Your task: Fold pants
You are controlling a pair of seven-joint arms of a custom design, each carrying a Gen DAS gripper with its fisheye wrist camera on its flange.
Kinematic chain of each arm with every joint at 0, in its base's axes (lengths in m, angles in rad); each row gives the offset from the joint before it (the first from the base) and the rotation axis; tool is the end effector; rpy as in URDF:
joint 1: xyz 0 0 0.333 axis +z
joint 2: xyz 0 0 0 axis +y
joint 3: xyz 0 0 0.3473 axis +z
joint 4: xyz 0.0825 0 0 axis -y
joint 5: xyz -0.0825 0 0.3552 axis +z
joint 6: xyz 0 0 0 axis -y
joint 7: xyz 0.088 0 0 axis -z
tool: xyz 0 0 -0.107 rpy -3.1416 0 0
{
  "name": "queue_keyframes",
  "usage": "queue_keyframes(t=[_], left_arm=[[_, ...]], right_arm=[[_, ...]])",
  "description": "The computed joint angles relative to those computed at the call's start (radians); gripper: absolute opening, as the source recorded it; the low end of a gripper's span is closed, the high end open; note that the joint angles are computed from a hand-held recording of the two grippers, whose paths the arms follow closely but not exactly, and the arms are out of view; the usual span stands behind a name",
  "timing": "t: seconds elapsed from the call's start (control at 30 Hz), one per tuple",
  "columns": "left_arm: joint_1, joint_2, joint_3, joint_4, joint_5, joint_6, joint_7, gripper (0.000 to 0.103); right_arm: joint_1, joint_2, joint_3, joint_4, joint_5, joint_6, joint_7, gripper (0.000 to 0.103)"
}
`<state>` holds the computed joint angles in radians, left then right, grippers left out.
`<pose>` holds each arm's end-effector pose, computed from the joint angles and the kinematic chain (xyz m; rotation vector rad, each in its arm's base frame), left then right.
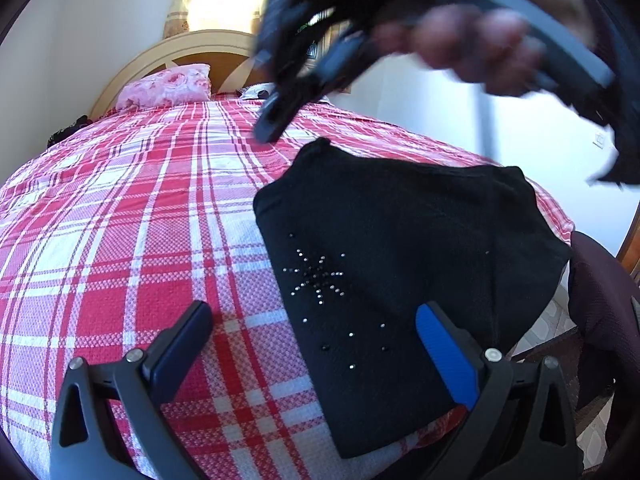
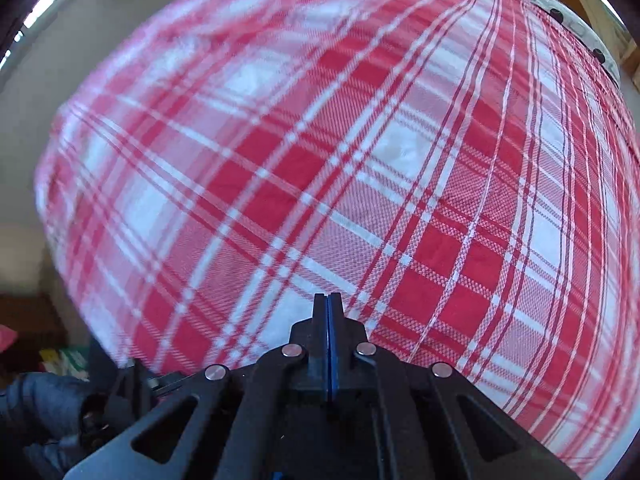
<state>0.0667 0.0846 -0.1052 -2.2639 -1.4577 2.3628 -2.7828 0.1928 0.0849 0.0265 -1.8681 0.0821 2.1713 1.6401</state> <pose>0.5190 -0.0318 0.3842 -0.9418 2.4599 -1.4004 0.5666 0.1290 0.5309 -2.1760 1.9476 -0.1035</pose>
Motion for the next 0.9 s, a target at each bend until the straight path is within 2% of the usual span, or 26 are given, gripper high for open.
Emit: queue_keyframes(t=[0.07,0.1,0.13,0.2,0.3,0.37,0.43,0.47,0.5,0.57,0.63,0.73,0.77,0.8,0.83,0.87,0.9], left_arm=[[0.005,-0.001,0.004,0.007,-0.003,0.005,-0.019,0.103],[0.003,-0.001,0.003,0.008,-0.014,0.021,-0.023,0.103],[0.001,0.001,0.001,0.013,-0.025,0.042,-0.030,0.103],[-0.002,0.013,0.000,0.027,-0.040,0.071,-0.045,0.103],[-0.010,0.011,-0.009,0.019,-0.057,0.105,-0.027,0.103],[-0.025,0.003,-0.018,0.009,-0.068,0.147,-0.004,0.103],[-0.034,-0.001,-0.020,0.004,-0.072,0.171,0.009,0.103],[-0.037,-0.003,-0.019,0.004,-0.064,0.180,0.001,0.103],[-0.040,-0.004,-0.020,0.006,-0.051,0.189,-0.015,0.103],[-0.047,-0.008,-0.021,0.008,-0.014,0.210,-0.059,0.103],[-0.054,-0.016,-0.025,0.007,0.012,0.231,-0.081,0.103],[-0.069,-0.031,-0.033,0.007,-0.007,0.273,-0.055,0.103],[-0.074,-0.036,-0.034,0.006,-0.005,0.279,-0.056,0.103],[-0.079,-0.040,-0.036,0.008,-0.018,0.284,-0.051,0.103],[-0.082,-0.042,-0.036,0.010,-0.023,0.283,-0.048,0.103],[-0.088,-0.041,-0.039,0.015,-0.023,0.286,-0.045,0.103],[-0.097,-0.042,-0.044,0.018,-0.026,0.300,-0.040,0.103]], right_arm=[[0.000,-0.107,-0.005,-0.117,0.018,0.094,0.009,0.001],[-0.003,-0.168,-0.002,-0.174,-0.006,0.119,0.037,0.001],[0.000,-0.194,0.021,-0.214,-0.043,0.183,0.100,0.002],[-0.004,-0.292,0.031,-0.326,-0.093,0.243,0.175,0.002],[0.013,-0.394,0.031,-0.498,-0.074,0.347,0.219,0.002],[-0.032,-0.423,0.077,-0.570,-0.167,0.375,0.310,0.002],[-0.063,-0.412,0.091,-0.616,-0.224,0.391,0.401,0.002],[-0.060,-0.414,0.073,-0.645,-0.224,0.431,0.414,0.002],[-0.044,-0.422,0.037,-0.689,-0.185,0.520,0.395,0.002],[-0.015,-0.438,-0.013,-0.728,-0.103,0.592,0.364,0.001],[-0.001,-0.445,-0.028,-0.759,-0.055,0.653,0.340,0.001],[-0.033,-0.482,0.011,-0.802,-0.077,0.705,0.344,0.002],[-0.055,-0.501,0.034,-0.818,-0.098,0.717,0.363,0.002],[-0.112,-0.537,0.084,-0.836,-0.148,0.721,0.405,0.003],[-0.168,-0.569,0.132,-0.853,-0.201,0.722,0.446,0.005],[-0.221,-0.606,0.176,-0.870,-0.253,0.724,0.485,0.015],[-0.265,-0.641,0.209,-0.886,-0.296,0.728,0.516,0.038]])
